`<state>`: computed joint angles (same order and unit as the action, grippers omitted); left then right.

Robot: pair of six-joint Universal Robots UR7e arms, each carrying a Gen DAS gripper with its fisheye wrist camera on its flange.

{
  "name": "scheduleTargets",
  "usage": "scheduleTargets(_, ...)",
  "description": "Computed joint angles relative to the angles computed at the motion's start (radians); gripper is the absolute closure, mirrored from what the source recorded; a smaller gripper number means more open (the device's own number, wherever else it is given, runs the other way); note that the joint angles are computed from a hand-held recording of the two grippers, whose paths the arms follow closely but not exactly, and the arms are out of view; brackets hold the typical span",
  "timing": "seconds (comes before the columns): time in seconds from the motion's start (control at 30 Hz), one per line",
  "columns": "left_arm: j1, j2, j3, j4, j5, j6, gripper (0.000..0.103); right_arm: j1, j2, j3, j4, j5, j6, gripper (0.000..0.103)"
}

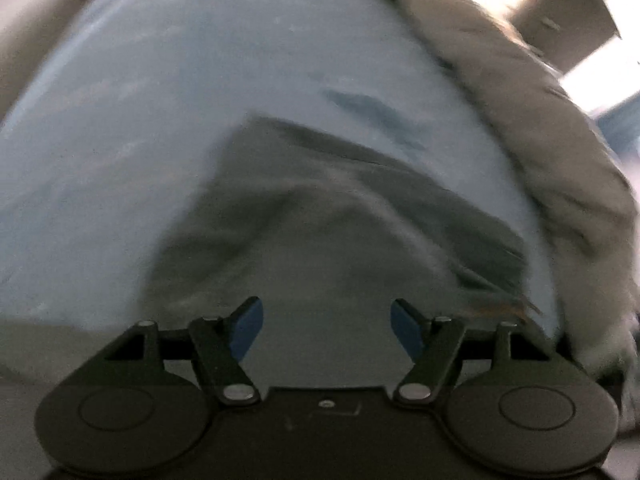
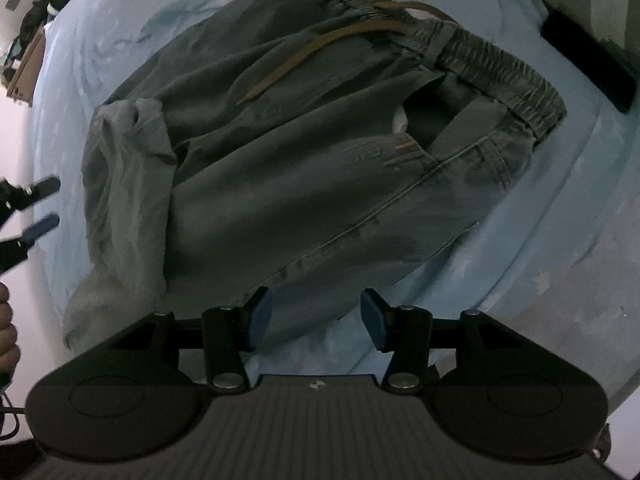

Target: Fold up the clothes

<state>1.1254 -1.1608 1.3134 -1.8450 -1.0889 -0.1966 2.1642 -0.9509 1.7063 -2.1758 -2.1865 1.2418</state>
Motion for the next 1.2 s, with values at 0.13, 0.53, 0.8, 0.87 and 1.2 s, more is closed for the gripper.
scheduleTargets(0.13,0.048,0.012,0.006,-0.047,0.053,0.028,0.042,0.005,0.007,-0.023,0.052,0.007,-0.016,0.051)
scheduleTargets(0.53,0.088,0.053,0.010,-0.047,0.054,0.019,0.050,0.027,0.009,-0.065,0.183,0.008,-0.013,0.051)
scheduleTargets(0.8,0.084,0.056,0.012,0.028,0.084,-0.047,0.058,0.031,0.011,-0.073,0.187,0.008,-0.056,0.051)
scheduleTargets(0.87,0.076,0.048,0.032,0.013,0.112,-0.065,0.069,0.032,0.010,-0.076,0.199,0.010,-0.059,0.051)
scheduleTargets(1.2,0.024,0.016,0.050,-0.009,0.173,-0.093,0.087,0.045,0.028,-0.115,0.244,-0.005,-0.082,0.051)
